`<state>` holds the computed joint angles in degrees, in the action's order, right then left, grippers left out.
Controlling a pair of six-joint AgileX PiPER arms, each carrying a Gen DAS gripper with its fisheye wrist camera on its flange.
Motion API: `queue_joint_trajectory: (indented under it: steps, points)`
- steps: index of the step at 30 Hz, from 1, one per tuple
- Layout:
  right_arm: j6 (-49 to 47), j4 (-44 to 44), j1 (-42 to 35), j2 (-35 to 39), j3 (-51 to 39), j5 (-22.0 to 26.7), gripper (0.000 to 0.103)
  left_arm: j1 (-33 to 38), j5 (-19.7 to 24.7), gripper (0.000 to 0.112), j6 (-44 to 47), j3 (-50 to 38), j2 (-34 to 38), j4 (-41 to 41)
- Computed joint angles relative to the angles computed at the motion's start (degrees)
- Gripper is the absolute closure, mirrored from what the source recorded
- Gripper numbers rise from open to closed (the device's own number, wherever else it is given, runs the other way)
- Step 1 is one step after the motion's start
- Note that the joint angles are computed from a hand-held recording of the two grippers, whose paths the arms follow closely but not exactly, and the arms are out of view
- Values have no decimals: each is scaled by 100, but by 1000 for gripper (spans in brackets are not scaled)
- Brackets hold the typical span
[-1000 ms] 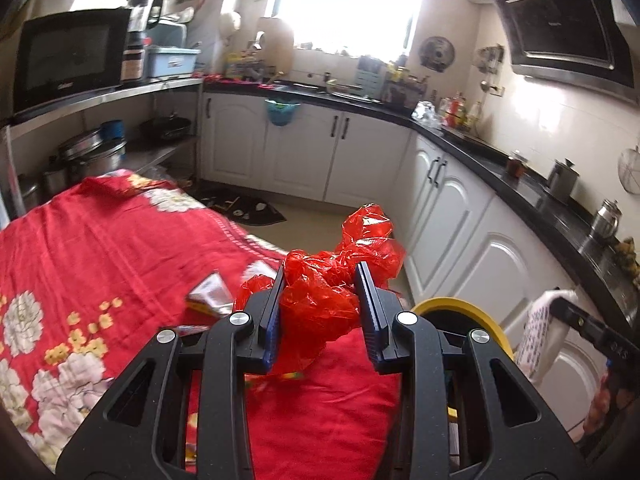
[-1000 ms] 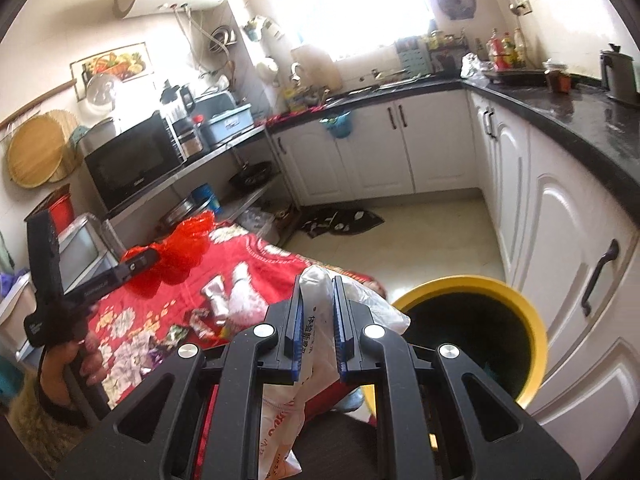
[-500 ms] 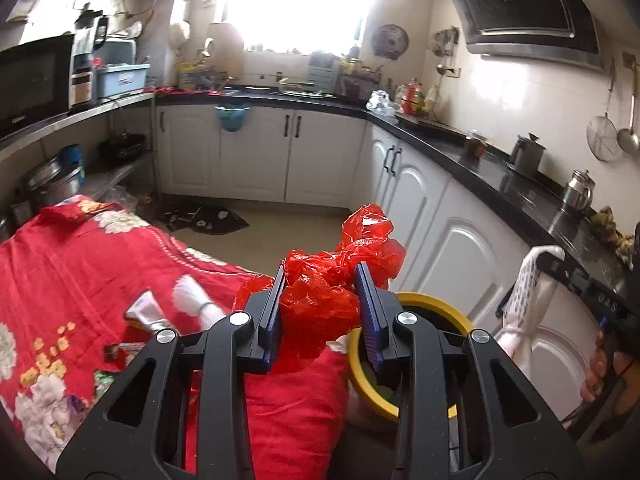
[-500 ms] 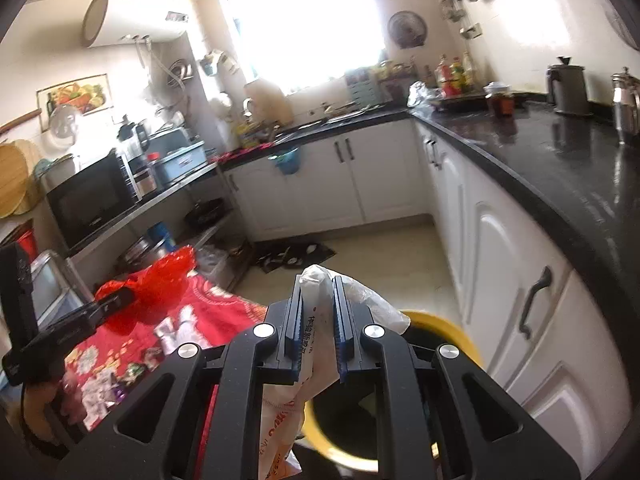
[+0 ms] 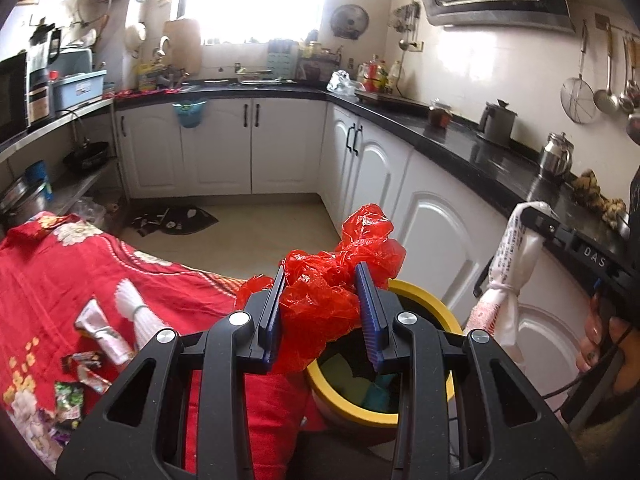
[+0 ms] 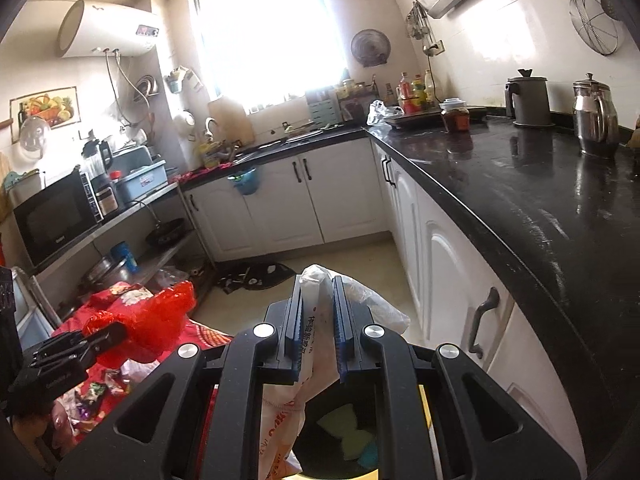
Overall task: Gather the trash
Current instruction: 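Open both tools to drop the red and white bags into the bin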
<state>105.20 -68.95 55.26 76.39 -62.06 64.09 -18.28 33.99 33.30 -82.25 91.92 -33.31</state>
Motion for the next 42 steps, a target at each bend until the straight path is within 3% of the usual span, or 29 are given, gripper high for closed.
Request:
queue_joint_trajectory:
  steps: [13,29,42]
  points:
    - [-41,-189,-218,525,218,-70,91,-542,-133,86,-366,-107,614,395]
    - [312,-428,-867,1307,546,-865,88,-997,-48,83,-1405,-581,1700,1466]
    - [408,-150,-1112,1255,615,-1201,69,-691,124,36,-1616,-632,1740,1329]
